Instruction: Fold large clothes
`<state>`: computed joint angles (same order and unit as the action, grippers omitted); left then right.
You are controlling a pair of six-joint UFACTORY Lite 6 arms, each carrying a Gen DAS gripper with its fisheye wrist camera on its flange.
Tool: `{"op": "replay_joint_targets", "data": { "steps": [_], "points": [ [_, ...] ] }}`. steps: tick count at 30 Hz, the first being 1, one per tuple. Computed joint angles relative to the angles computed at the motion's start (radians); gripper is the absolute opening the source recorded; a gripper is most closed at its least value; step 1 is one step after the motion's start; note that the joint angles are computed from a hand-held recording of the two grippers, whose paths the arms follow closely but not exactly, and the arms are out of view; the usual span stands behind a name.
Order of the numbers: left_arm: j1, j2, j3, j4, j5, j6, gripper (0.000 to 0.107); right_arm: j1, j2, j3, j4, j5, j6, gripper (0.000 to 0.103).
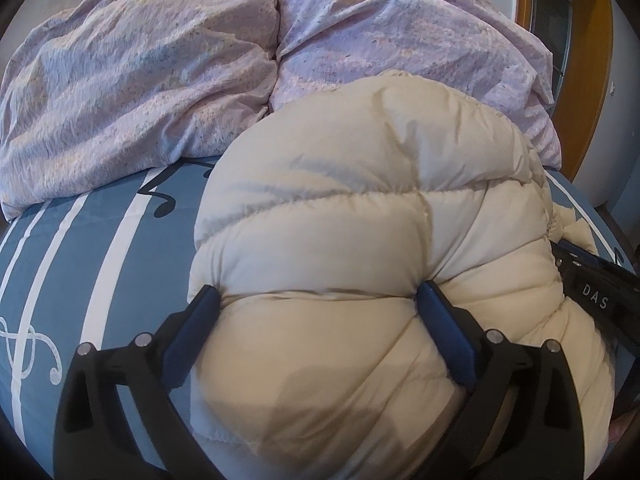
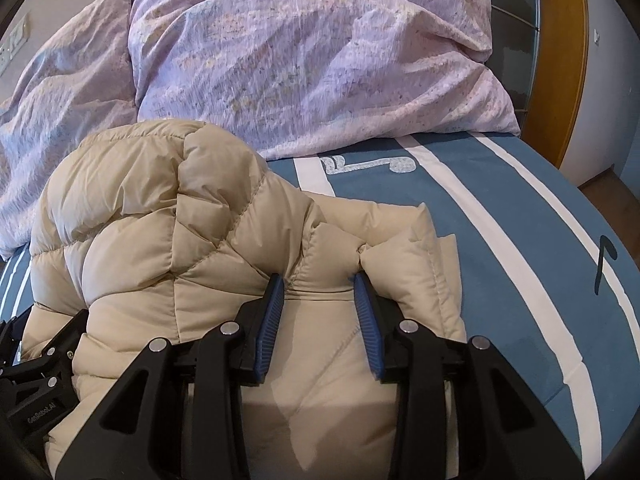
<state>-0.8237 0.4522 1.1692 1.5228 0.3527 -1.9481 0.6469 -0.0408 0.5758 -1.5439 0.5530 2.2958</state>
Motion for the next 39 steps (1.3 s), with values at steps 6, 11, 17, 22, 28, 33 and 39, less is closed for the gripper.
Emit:
{"op": "replay_joint_targets", "data": {
  "steps": [6,11,17,22,28,33,39],
  "points": [
    [0.011,0.007,0.008,-0.034,-0.017,0.026,0.101,0.008,0.019,0.02,0.031,0.015,-0.029,0.039],
    [0.01,0.01,0.018,-0.066,-0.016,0.058,0.101,0.008,0.018,0.019,0.028,0.015,-0.026,0.039],
    [0.01,0.012,0.022,-0.079,-0.015,0.069,0.101,0.004,0.014,0.015,0.017,0.01,-0.019,0.039],
    [0.008,0.016,0.024,-0.081,-0.01,0.071,0.101,0.005,0.013,0.014,0.018,0.011,-0.02,0.039],
    [0.008,0.02,0.027,-0.088,-0.009,0.077,0.101,0.0,0.014,0.007,-0.004,0.002,0.002,0.039],
    [0.018,-0.022,-0.016,-0.057,-0.03,0.039,0.101,-0.036,-0.032,-0.022,-0.049,-0.061,0.03,0.04],
    [0.144,-0.268,-0.232,-0.254,-0.218,0.222,0.101,-0.047,-0.424,-0.175,0.272,-0.132,-0.34,0.093]
  ]
}}
